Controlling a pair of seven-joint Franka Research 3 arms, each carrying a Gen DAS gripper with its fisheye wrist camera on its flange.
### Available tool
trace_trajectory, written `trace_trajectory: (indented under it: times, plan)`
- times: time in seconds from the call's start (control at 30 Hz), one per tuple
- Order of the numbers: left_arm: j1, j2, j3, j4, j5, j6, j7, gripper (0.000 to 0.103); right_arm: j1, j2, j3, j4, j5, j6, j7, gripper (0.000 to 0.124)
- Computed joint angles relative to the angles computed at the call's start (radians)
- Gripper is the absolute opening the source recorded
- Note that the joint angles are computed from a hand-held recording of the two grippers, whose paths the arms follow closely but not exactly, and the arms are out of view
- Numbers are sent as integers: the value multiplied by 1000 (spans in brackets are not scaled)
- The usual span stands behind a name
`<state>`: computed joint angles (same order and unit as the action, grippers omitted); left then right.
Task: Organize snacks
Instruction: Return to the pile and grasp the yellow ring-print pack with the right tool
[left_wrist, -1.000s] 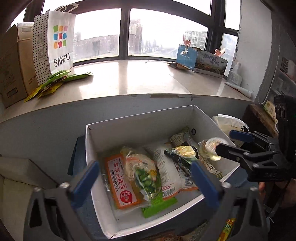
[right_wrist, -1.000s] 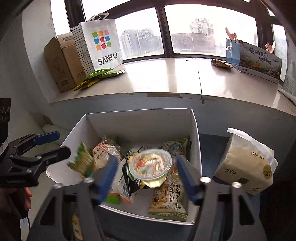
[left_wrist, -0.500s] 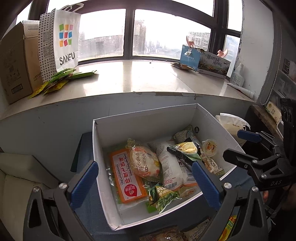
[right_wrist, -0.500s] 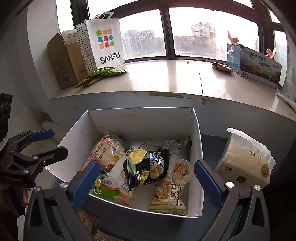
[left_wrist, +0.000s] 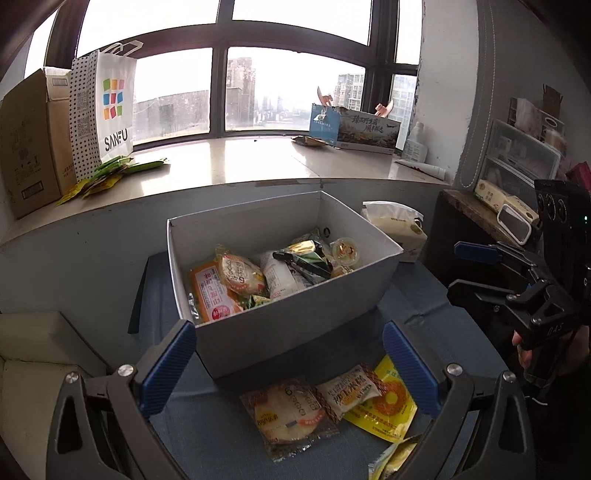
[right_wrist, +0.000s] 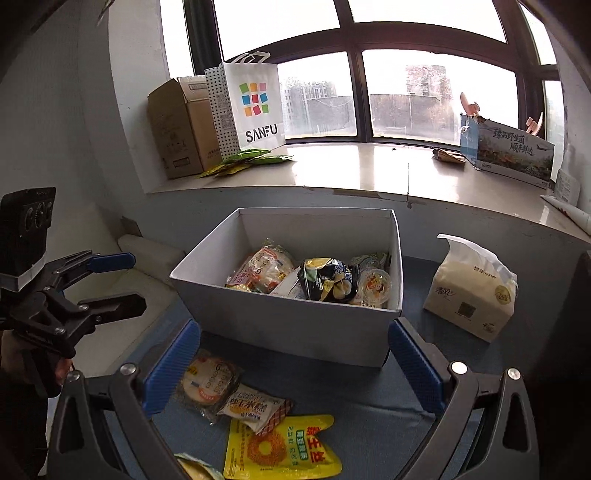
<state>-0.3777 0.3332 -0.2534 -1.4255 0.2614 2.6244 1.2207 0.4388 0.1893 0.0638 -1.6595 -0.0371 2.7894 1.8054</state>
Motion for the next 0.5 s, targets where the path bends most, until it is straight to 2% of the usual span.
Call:
trace_trajectory:
  times: [0.1,0.3,0.4,0.5]
  plan:
    - [13,-90,-22,-149,-30,67,11,103,2,-87,13,-129,12,39,9,103]
    - [25,-210,-58,-350,-140,144,27,103,-15,-232,60,-362,13,81,85,103]
    - [23,-233,-61,-390,-174,157,39,103,-22,-269,80,-435,53,58,73,103]
    - [15,-235,-52,-391,-155,149,22,103,-52,-275,105,-464,-53,23,142,103]
